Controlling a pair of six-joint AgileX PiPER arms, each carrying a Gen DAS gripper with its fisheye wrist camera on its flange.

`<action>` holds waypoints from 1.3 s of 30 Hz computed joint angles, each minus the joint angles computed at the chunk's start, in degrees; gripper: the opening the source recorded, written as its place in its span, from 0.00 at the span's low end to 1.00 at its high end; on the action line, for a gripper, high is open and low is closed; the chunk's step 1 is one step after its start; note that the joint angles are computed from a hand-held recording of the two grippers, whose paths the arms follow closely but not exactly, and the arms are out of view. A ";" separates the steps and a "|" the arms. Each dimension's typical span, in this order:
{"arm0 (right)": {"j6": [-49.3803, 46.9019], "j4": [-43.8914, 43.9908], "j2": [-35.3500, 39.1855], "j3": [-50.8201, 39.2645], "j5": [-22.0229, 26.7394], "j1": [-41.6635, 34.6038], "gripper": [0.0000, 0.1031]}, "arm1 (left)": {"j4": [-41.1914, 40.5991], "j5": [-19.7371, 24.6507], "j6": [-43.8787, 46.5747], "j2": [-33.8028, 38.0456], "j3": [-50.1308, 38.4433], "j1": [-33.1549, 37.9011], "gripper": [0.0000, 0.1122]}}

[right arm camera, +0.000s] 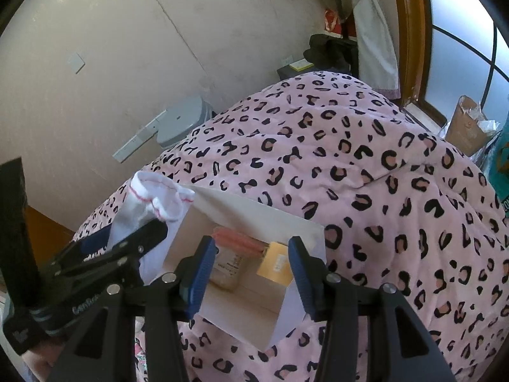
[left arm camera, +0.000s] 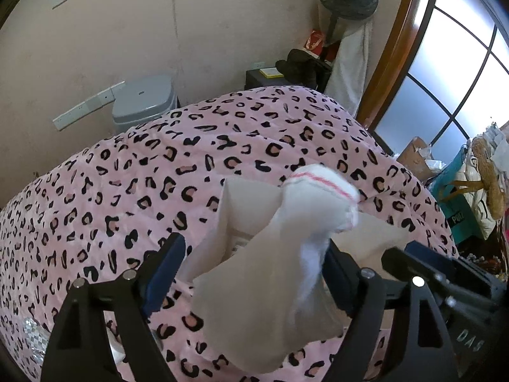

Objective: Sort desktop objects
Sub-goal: 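Lower both items into the bag and open both tools to release them, then withdraw both open tools from the bag back over the remaining items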

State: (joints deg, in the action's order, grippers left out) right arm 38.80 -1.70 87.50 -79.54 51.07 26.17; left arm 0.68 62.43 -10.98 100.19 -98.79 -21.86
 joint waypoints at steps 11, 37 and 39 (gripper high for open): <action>-0.96 0.74 -3.31 1.90 0.33 -1.95 0.47 | 0.61 1.17 -1.73 -1.54 -2.96 -1.28 0.74; 18.54 -19.30 -4.83 -2.15 14.79 29.40 0.47 | 8.46 1.39 -7.90 -45.78 38.28 3.81 0.74; 20.25 -20.35 -4.31 -2.12 15.54 31.96 0.47 | 6.97 2.12 -6.35 -48.75 40.82 6.33 0.74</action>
State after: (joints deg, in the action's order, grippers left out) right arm 59.06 -22.05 83.19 -81.66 66.61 58.13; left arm 7.65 64.55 -17.33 51.45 -57.97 -15.53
